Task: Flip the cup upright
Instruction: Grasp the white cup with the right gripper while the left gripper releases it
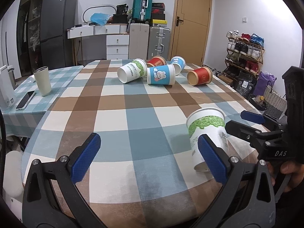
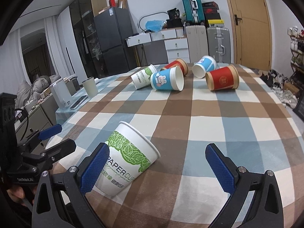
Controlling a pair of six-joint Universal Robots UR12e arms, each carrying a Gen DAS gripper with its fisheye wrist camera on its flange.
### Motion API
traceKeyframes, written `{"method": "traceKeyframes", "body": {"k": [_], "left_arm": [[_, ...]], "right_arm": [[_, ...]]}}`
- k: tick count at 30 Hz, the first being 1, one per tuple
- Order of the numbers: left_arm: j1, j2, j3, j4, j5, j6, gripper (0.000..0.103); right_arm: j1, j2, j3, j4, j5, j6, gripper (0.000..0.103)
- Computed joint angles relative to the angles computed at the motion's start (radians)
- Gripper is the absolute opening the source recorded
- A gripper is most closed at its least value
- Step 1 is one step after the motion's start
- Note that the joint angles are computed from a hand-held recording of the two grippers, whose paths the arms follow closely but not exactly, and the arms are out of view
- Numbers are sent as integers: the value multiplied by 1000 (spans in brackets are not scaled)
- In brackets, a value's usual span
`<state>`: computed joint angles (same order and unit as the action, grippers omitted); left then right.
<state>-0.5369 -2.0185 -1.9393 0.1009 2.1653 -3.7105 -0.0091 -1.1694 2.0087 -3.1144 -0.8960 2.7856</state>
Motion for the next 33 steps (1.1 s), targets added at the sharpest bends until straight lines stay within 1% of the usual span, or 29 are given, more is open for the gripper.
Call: {"method": "traceKeyframes", "body": {"k": [2, 7, 12, 16, 19, 24, 25, 28, 31, 33], "left_arm": [[3, 2, -6, 2, -1, -3, 102], [11, 6, -17, 6, 2, -9, 102], [14, 6, -23, 11, 5, -11, 102], [14, 7, -26, 14, 7, -13, 102], [15, 6, -26, 14, 7, -11, 102], [15, 8, -29, 12, 5, -8, 102], [15, 8, -28, 13, 5, -9, 102], [15, 8, -29, 15, 5, -9, 102], [15, 8, -28, 11, 5, -11, 102], [16, 8, -30, 13, 4, -11, 102]], "right_arm": [[3, -1, -8, 30, 7, 13, 103], [10, -4, -33, 142, 24, 33, 103], [11, 1, -76, 309, 64, 56, 103], [9, 9, -98, 385, 97, 81, 102], [6, 18, -117, 455, 132, 89, 98], [1, 39, -154, 579, 198, 99, 87], [1, 42, -160, 595, 208, 99, 85], [-1, 51, -174, 644, 238, 93, 76], [-6, 57, -181, 687, 275, 78, 74], [-8, 55, -179, 689, 282, 70, 73]]}}
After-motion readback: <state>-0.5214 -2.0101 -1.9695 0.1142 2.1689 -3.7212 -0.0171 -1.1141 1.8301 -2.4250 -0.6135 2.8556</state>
